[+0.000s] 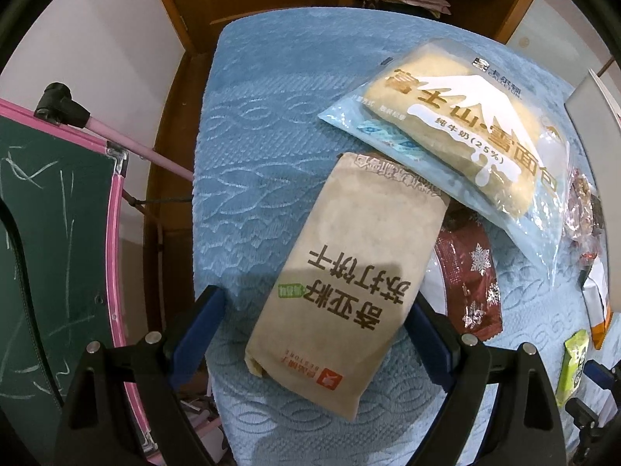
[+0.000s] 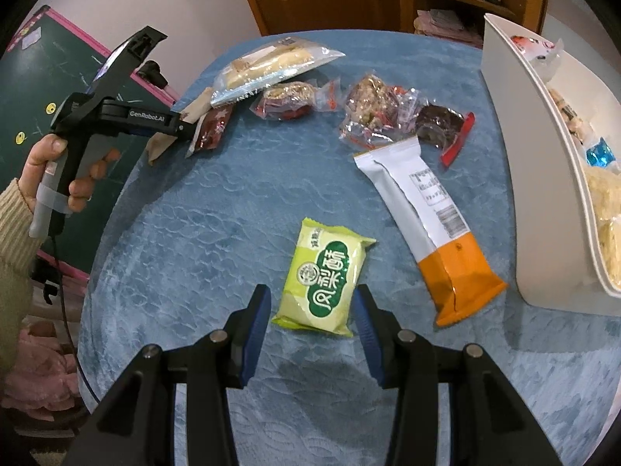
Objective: Organize snacks
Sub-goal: 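Grasp the brown paper biscuit bag with the left tool while the right tool grasps the green pastry pack, then carry both packs to the white tray and open both tools to release them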
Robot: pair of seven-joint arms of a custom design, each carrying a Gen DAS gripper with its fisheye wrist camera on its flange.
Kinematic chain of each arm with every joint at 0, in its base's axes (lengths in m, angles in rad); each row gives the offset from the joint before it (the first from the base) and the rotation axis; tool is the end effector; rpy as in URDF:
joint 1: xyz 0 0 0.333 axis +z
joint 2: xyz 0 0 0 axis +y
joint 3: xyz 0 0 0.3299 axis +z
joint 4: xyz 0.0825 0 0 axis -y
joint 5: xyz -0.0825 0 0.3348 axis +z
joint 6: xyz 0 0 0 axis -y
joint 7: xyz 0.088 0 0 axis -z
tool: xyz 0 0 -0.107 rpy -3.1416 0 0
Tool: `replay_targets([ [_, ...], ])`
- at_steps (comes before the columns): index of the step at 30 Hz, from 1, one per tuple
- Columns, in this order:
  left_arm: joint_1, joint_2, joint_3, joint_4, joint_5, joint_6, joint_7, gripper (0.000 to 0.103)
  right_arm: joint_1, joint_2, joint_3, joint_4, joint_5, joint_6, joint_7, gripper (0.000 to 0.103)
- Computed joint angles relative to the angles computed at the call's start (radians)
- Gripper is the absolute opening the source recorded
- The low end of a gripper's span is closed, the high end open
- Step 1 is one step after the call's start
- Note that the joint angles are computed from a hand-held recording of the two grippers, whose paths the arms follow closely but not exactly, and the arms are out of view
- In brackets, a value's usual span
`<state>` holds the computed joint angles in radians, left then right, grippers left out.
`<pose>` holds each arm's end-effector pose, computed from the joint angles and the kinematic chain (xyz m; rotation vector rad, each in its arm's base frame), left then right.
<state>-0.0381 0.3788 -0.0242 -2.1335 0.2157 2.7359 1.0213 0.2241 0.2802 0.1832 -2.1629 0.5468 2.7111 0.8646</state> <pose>0.5697 -0.0431 0.3017 -2.3697 1.7454 -0.2260 0.5214 0.2002 0.3422 -2.4225 1.2327 -0.0026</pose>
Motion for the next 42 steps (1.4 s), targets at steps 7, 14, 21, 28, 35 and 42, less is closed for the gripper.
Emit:
replay_targets([
  [7,-0.021,-0.013,0.019,-0.03,0.031,0.044,-0.048,0.084,0.024,0.039,-0.015,0.018,-0.057,0.005,0.075,0.045],
  [14,-0.083,-0.033,0.066,-0.047,0.147,0.059,-0.15,0.067,0.04,0.041,0.0,-0.022,-0.133,0.106,0.119,0.045],
  [21,-0.101,-0.092,0.055,-0.101,0.218,0.033,-0.276,0.066,0.004,0.024,0.036,-0.042,-0.127,0.11,0.081,0.041],
  [28,-0.077,-0.271,-0.027,-0.29,0.227,0.087,-0.328,0.066,-0.023,-0.042,0.074,-0.098,-0.018,0.13,-0.054,0.04],
  [35,-0.075,-0.487,-0.146,-0.407,0.072,0.083,-0.267,0.063,-0.033,-0.177,0.071,-0.16,0.25,0.102,-0.31,0.04],
  [42,-0.117,-0.541,-0.216,-0.318,-0.022,0.023,-0.232,0.012,0.003,-0.287,-0.028,-0.178,0.436,0.052,-0.476,0.04],
])
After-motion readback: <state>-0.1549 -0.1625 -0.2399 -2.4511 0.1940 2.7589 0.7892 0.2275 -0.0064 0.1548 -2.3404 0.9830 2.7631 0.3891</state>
